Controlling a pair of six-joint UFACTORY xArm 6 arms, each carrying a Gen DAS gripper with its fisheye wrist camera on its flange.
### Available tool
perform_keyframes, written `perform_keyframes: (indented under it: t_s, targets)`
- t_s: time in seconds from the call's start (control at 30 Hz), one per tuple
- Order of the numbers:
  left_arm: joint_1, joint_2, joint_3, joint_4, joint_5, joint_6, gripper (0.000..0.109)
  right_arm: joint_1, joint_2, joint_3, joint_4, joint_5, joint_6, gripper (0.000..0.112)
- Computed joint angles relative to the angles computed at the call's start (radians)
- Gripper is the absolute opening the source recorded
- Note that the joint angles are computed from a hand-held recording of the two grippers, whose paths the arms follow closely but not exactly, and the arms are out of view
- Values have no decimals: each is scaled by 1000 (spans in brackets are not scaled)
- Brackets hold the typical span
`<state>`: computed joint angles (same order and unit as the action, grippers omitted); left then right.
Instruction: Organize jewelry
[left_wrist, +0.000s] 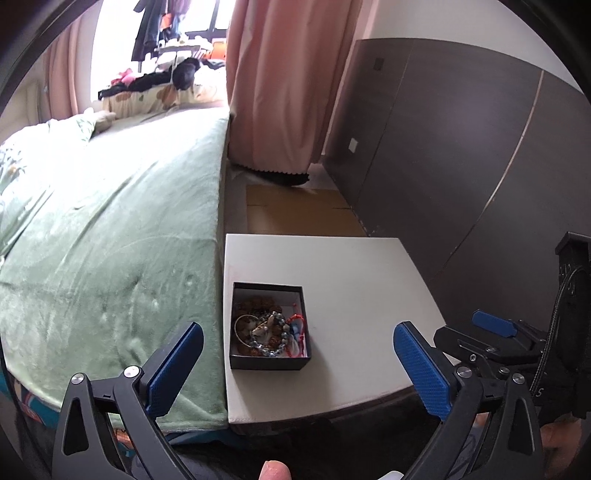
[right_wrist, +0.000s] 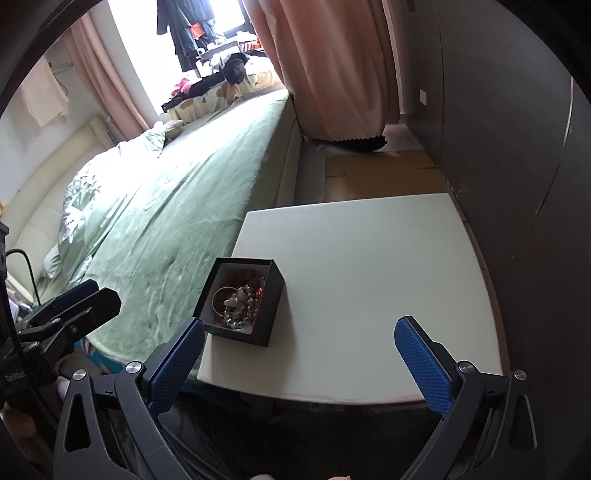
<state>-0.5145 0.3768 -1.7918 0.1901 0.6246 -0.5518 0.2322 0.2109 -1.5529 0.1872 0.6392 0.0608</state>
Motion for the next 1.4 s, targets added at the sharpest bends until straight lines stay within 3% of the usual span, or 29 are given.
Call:
perform_keyframes:
  t_s: [0.7, 0.93, 1.4]
  targets:
    - [-86, -313, 349, 256, -117, -192, 103, 34, -406, 387, -95, -152, 41, 103]
    - [-108, -408, 452, 394, -147, -333, 103, 33, -517, 488, -119, -191, 56, 103]
    - [-149, -539, 580, 585, -138, -511, 103, 35, -671, 644, -88, -263, 43, 103]
